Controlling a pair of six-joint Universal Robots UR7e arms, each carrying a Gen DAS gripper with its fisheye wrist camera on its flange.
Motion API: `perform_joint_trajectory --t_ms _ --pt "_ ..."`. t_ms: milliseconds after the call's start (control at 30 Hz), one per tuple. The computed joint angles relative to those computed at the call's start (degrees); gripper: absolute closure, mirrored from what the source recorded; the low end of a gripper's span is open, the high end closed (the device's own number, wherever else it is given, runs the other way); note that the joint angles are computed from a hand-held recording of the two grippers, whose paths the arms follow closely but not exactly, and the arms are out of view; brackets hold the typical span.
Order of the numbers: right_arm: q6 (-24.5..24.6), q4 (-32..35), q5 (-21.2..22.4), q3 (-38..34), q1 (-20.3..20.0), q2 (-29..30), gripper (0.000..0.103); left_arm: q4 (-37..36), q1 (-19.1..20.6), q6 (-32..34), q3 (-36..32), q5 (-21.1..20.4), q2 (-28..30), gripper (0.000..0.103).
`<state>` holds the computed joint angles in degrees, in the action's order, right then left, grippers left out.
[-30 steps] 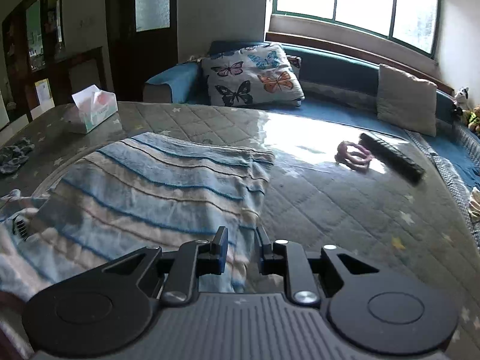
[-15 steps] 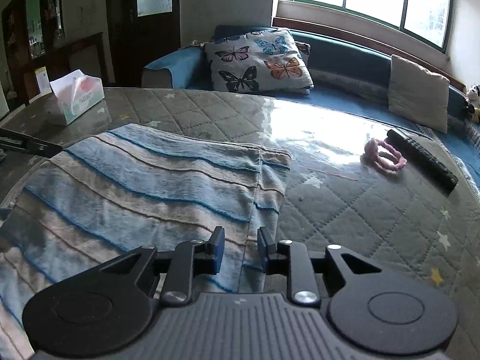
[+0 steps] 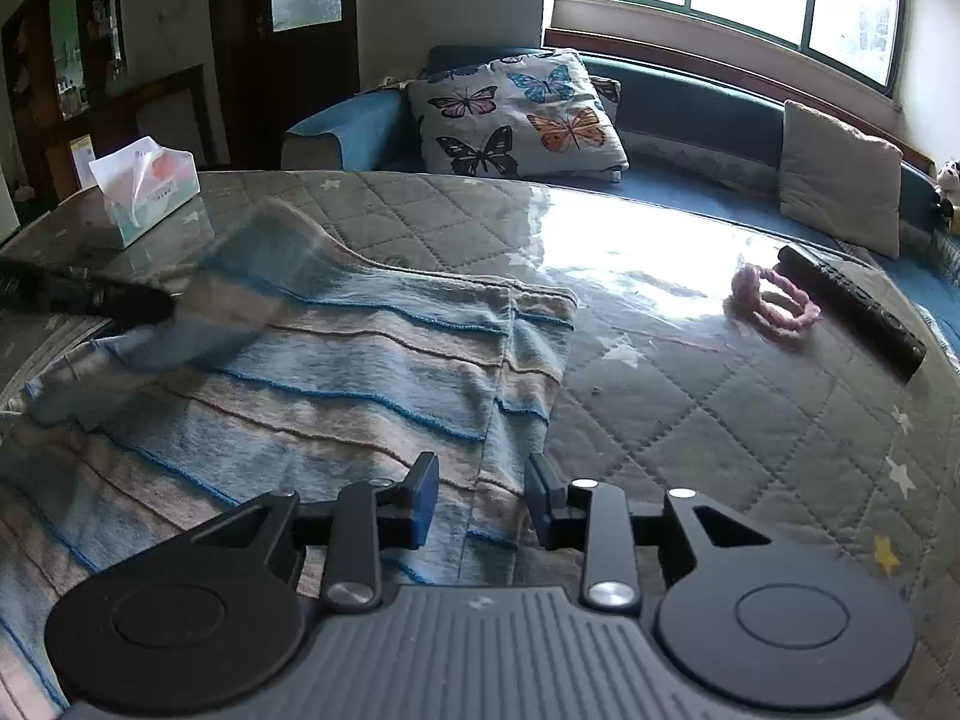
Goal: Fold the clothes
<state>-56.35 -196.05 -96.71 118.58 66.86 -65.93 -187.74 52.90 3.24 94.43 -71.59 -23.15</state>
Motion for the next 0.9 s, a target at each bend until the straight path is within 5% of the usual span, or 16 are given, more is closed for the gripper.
perform_joint_trajectory --t_ms 167,267,567,900 --pt "0.1 0.4 0.2 0.0 0.0 -0.4 0.071 4.1 -0.8 2.9 0.6 -2.4 -0.7 0.088" --pt "-0.1 0.5 0.1 -0.1 0.1 -0.3 0.071 -1.0 -1.0 3.2 2.2 -2.0 -1.6 0.085" --pt "-0.6 0.5 0.2 -0.3 0.3 0.1 0.070 -1.3 -0.6 -2.0 2.9 15.9 -3.3 0.085" --pt "-0.9 0.5 0.0 -0.2 0.3 0.4 0.065 -0.7 -1.0 1.0 3.4 19.0 -1.0 0.080"
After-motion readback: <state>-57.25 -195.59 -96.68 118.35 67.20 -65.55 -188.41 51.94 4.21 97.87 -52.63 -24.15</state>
